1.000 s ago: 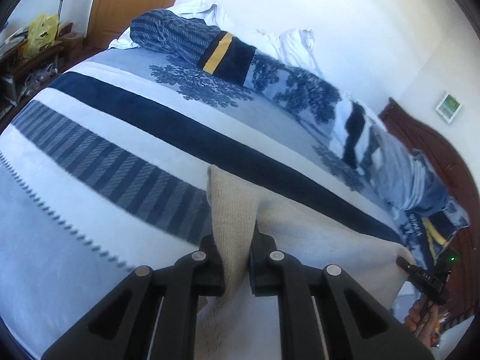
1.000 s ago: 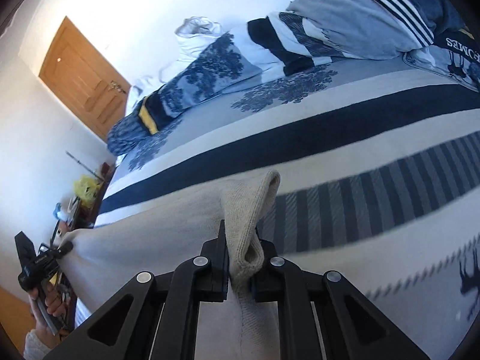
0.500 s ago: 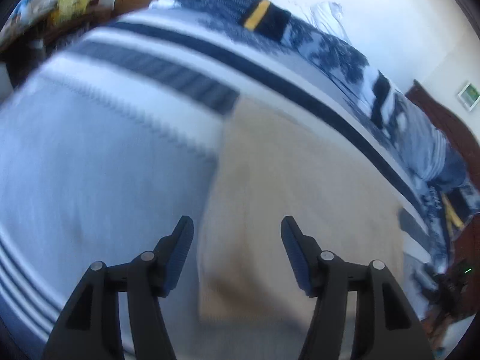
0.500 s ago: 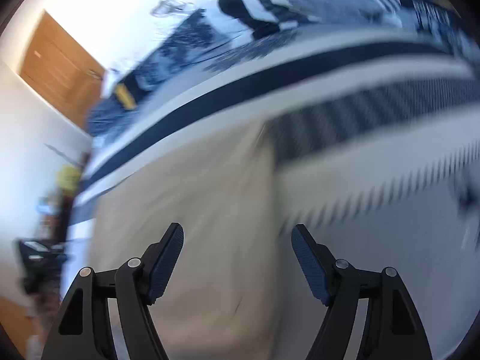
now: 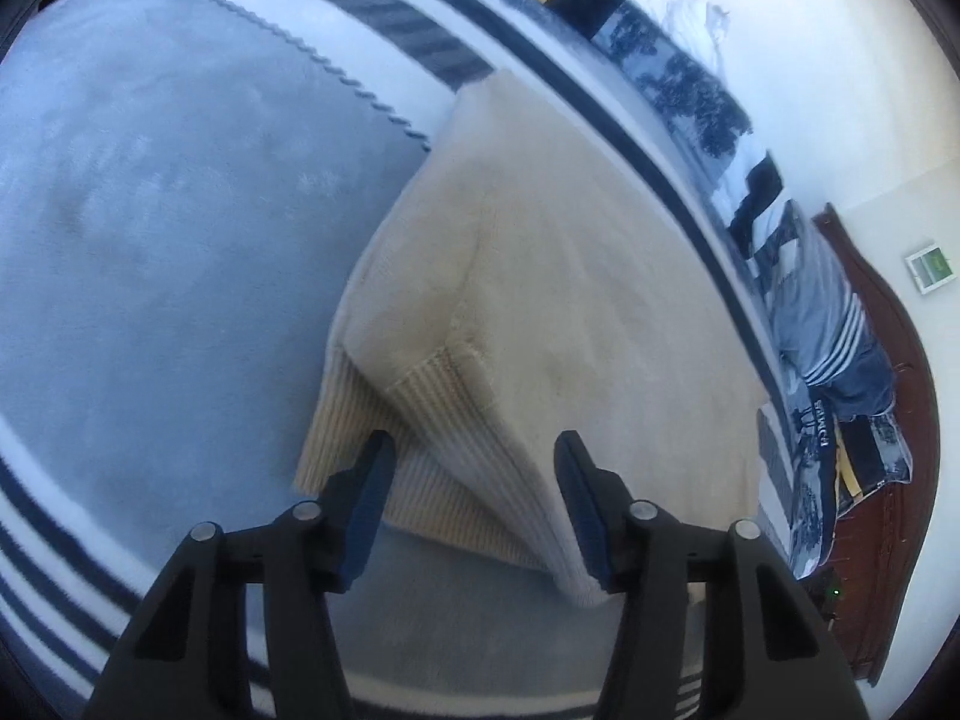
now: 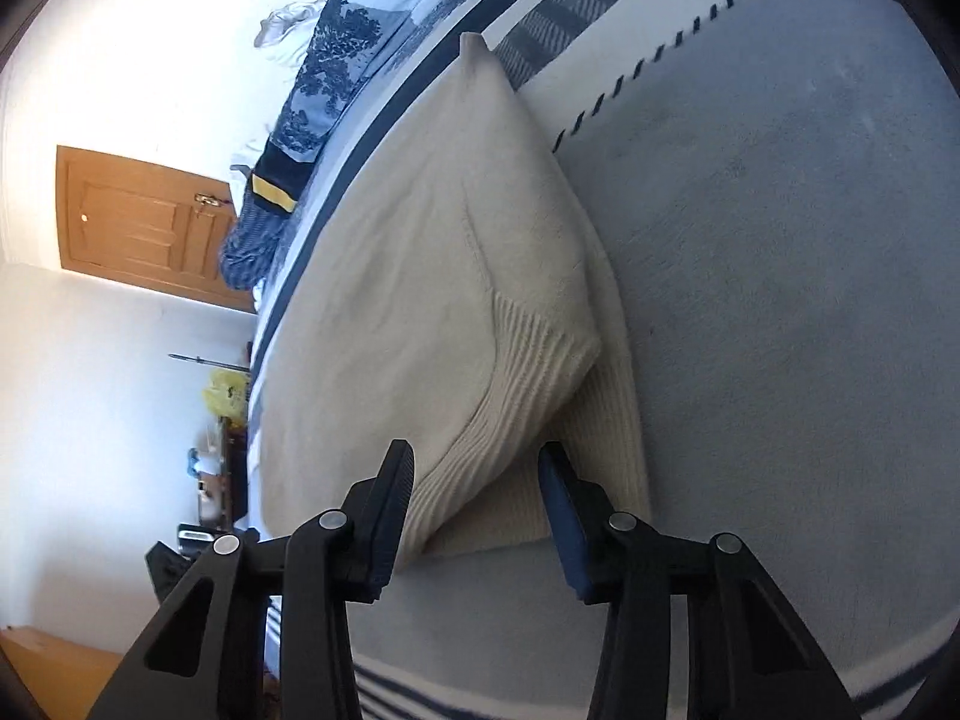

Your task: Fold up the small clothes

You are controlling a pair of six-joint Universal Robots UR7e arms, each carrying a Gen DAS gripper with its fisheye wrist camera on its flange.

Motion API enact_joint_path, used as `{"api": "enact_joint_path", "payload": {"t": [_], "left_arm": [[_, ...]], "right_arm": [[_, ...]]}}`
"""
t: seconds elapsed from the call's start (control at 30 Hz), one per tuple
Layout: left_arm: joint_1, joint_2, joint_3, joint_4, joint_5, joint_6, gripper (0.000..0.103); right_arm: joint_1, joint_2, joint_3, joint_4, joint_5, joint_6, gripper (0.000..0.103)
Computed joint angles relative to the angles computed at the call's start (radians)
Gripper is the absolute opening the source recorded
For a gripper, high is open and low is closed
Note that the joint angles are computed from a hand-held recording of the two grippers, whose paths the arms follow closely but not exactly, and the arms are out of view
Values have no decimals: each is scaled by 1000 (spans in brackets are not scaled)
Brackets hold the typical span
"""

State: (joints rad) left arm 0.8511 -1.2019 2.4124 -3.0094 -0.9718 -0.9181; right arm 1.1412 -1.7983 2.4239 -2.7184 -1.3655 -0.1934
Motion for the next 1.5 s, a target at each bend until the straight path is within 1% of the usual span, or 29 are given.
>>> {"api": "enact_joint_path", "payload": {"t": [0.07, 0.13, 0.17, 0.2, 0.23, 0.27, 0.37, 0.43, 0.5, 0.57, 0.6, 0.63, 0.67, 0.7, 0.73, 0.77, 0.83, 0.9, 1.0, 1.1, 1.2, 1.27, 1.3, 1.33, 1.37, 1.4, 1.43, 1.47, 1.5], "left_arm": [[0, 21, -34, 38, 17, 18, 47], [8, 36, -64, 93, 37, 17, 41], [13, 37, -73, 118, 48, 5, 23], [17, 33, -74, 121, 52, 6, 7], [19, 26, -71, 110, 49, 21, 4], [11, 3, -54, 71, 47, 40, 4], [-16, -51, 7, -78, 48, 113, 4], [1, -57, 16, -96, 48, 138, 4], [50, -26, -12, -23, 27, 158, 6], [71, -20, 4, -29, 15, 114, 10], [63, -25, 22, -67, 13, 113, 17], [42, -43, 40, -70, 31, 106, 25], [7, -67, 61, -56, 77, 99, 43], [-17, -82, 73, -40, 110, 89, 59], [-38, -100, 88, -23, 139, 76, 62], [-48, -119, 98, -3, 145, 67, 63], [-36, -130, 101, 10, 114, 63, 63], [-17, -118, 99, 1, 90, 64, 63], [15, -77, 83, -34, 34, 75, 65], [32, -35, 63, -93, 20, 97, 75], [58, 2, 10, -86, -8, 124, 79], [69, 20, -13, -75, -9, 119, 79], [74, 28, -21, -73, -16, 122, 72], [72, 30, -29, -50, -6, 119, 64], [69, 32, -35, -21, 7, 110, 42], [68, 29, -35, 0, 13, 98, 25], [75, 21, -24, -20, -6, 93, 23], [93, 19, -10, -76, -42, 89, 23], [106, 21, -11, -90, -61, 84, 20]], "right_arm": [[6, 26, -13, -11, 2, -13, 48], [12, 40, -14, -31, 3, -21, 46], [19, 43, -12, -44, -6, -33, 43], [33, 46, -9, -60, -35, -40, 27], [48, 54, -11, -71, -69, -43, 9], [65, 57, -14, -76, -101, -51, 5], [89, 14, -1, -94, -109, -92, 5], [111, -16, 8, -102, -119, -113, 5], [102, -14, 5, -65, -111, -110, 5], [107, 33, -2, -65, -182, -102, 6], [96, 46, -6, -43, -188, -97, 7], [74, 27, -9, -10, -152, -77, 10], [62, 10, -13, 3, -127, -70, 17], [50, -19, -12, 8, -110, -72, 41], [34, -61, -5, 0, -93, -78, 70], [19, -87, 0, -3, -76, -83, 79], [-25, -137, 6, 22, -34, -100, 81], [-42, -135, 2, 41, -50, -94, 81], [-80, -119, -3, 102, -18, -106, 81], [-58, -84, -7, 86, -10, -117, 81], [-32, -49, 2, 16, -23, -106, 81], [-33, -32, -4, 18, 7, -120, 76], [-30, -24, -9, 25, 10, -116, 72], [-30, -17, -12, 29, 12, -111, 64], [-27, -9, -16, 41, 15, -112, 57], [-6, 20, -28, 36, -5, -101, 42], [10, 31, -29, 23, -48, -93, 26], [14, 36, -31, 18, -63, -87, 21], [-3, 34, -33, 31, -43, -82, 19]]}}
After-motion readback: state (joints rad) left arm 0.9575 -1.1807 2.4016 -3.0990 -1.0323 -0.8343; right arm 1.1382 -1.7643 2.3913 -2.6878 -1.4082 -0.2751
